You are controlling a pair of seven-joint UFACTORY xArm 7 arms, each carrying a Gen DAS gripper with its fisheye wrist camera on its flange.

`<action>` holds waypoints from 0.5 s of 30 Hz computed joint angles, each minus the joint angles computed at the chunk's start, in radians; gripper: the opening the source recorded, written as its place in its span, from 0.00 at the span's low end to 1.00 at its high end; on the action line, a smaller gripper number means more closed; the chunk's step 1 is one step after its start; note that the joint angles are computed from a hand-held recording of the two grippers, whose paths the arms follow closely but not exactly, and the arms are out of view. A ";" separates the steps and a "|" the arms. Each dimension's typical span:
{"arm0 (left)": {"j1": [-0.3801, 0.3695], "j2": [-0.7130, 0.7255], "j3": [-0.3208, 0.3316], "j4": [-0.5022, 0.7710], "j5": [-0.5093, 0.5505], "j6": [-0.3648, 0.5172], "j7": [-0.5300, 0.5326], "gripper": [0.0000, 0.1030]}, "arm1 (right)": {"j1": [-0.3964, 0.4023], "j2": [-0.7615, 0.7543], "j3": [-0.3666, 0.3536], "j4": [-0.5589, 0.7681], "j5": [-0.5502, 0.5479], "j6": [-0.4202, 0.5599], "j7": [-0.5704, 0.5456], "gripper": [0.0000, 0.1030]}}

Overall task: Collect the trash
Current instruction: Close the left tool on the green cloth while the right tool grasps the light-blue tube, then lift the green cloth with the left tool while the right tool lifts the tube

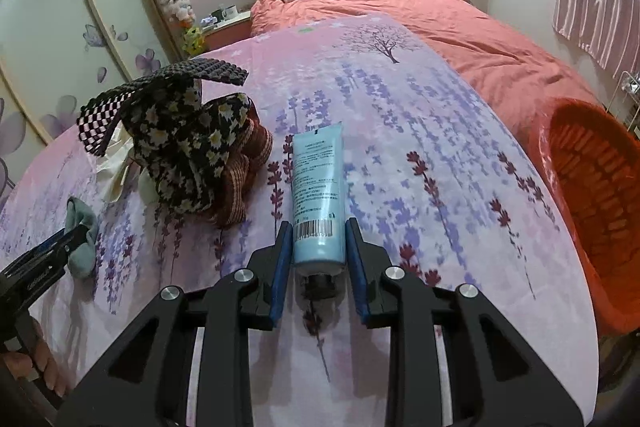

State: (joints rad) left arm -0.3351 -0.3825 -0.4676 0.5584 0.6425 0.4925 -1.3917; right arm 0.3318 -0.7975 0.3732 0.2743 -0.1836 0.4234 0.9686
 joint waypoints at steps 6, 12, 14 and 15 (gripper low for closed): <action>0.003 0.029 -0.008 0.024 0.015 0.001 -0.002 0.56 | -0.001 0.002 0.006 0.006 -0.004 0.012 0.003 0.27; -0.011 0.047 -0.001 0.037 0.040 0.010 -0.039 0.56 | 0.002 0.006 -0.003 0.002 -0.003 -0.004 0.007 0.27; -0.014 0.048 0.001 0.037 0.045 0.010 -0.049 0.56 | 0.009 -0.002 -0.020 -0.013 0.007 -0.023 0.001 0.27; -0.018 0.040 0.008 0.027 0.044 0.005 -0.048 0.56 | 0.015 -0.009 -0.030 -0.024 0.014 -0.036 -0.002 0.27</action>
